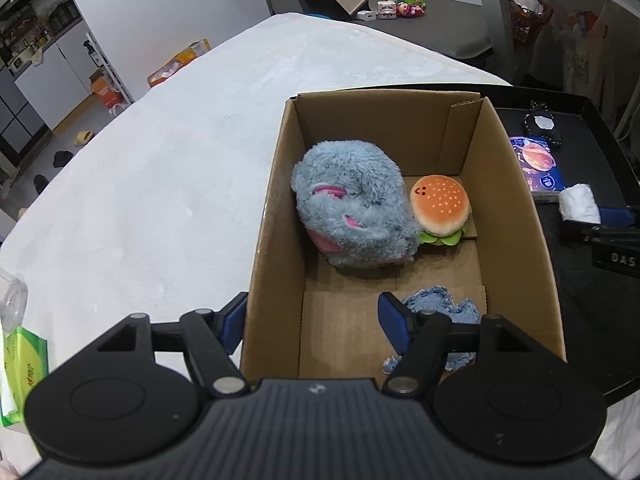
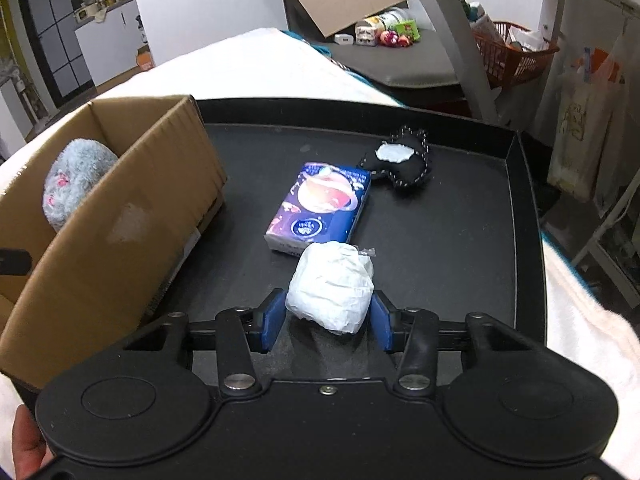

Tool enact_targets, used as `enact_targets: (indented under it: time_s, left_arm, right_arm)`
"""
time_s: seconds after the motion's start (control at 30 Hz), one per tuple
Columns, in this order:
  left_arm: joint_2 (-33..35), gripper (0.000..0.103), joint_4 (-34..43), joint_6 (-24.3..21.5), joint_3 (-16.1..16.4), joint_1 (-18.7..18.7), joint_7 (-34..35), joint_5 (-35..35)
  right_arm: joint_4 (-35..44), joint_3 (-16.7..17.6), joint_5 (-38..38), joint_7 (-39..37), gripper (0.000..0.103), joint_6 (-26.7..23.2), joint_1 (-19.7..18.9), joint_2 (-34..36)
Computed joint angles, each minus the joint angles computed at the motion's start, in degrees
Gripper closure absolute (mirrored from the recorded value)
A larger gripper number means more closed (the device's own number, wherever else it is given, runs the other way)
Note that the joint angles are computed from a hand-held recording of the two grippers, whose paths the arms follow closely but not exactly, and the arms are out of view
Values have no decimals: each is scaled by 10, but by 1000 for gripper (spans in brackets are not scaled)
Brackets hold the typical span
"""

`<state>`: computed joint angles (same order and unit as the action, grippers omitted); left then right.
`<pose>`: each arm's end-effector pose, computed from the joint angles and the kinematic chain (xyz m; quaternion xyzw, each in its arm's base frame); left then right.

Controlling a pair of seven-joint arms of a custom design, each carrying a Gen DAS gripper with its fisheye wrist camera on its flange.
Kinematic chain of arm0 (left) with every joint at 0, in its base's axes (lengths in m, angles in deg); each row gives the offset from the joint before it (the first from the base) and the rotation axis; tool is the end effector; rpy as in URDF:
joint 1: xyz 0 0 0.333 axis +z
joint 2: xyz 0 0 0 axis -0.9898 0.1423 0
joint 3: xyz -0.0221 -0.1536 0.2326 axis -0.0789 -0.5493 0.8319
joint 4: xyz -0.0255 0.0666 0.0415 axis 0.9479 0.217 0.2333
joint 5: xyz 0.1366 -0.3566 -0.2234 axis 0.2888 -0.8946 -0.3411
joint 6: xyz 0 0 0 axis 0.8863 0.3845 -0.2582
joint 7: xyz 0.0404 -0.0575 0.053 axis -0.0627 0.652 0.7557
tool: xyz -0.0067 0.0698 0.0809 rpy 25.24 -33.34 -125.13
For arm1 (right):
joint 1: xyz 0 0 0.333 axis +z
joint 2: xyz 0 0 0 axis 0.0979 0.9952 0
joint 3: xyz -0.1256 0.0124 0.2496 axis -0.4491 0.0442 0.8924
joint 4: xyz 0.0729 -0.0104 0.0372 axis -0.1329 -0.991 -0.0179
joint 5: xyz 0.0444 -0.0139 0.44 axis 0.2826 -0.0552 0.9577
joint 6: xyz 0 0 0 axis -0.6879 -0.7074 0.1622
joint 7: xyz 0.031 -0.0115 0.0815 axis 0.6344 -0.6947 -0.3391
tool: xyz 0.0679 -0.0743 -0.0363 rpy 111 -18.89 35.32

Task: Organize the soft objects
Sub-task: 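Move the right tool to the white wrapped bundle and grasp it, then carry the white bundle over the box with the right tool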

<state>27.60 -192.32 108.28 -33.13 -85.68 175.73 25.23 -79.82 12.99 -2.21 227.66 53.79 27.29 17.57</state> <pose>0.6094 -0.1338 0.5282 -0.4134 0.8670 -0.1877 0.2054 0.5006 0.3150 0.4575 -0.5357 0.7701 -0.2541 0.2352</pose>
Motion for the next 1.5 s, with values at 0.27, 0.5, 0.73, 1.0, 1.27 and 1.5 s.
enact_targets:
  time_s: [0.27, 0.5, 0.73, 1.0, 1.27, 1.5]
  left_arm:
    - [-10, 35, -8, 4, -2, 0, -16, 17]
    - [-10, 35, -7, 3, -2, -1, -20, 18]
    - [-9, 34, -3, -4, 2, -1, -6, -4]
    - [-9, 34, -1, -12, 9, 0, 37, -50]
    - [-3, 34, 13, -35, 15, 6, 71, -93]
    - [5, 34, 25, -45, 20, 13, 88, -120]
  right_arm:
    - [-6, 3, 7, -10, 58, -15, 1, -16]
    - [-5, 6, 9, -19, 58, -19, -1, -25]
    - [2, 9, 5, -26, 58, -25, 0, -29]
    - [29, 16, 0, -34, 58, -50, 4, -27]
    - [77, 22, -6, -47, 58, -78, 16, -13]
    - [129, 20, 10, -70, 58, -95, 31, 15]
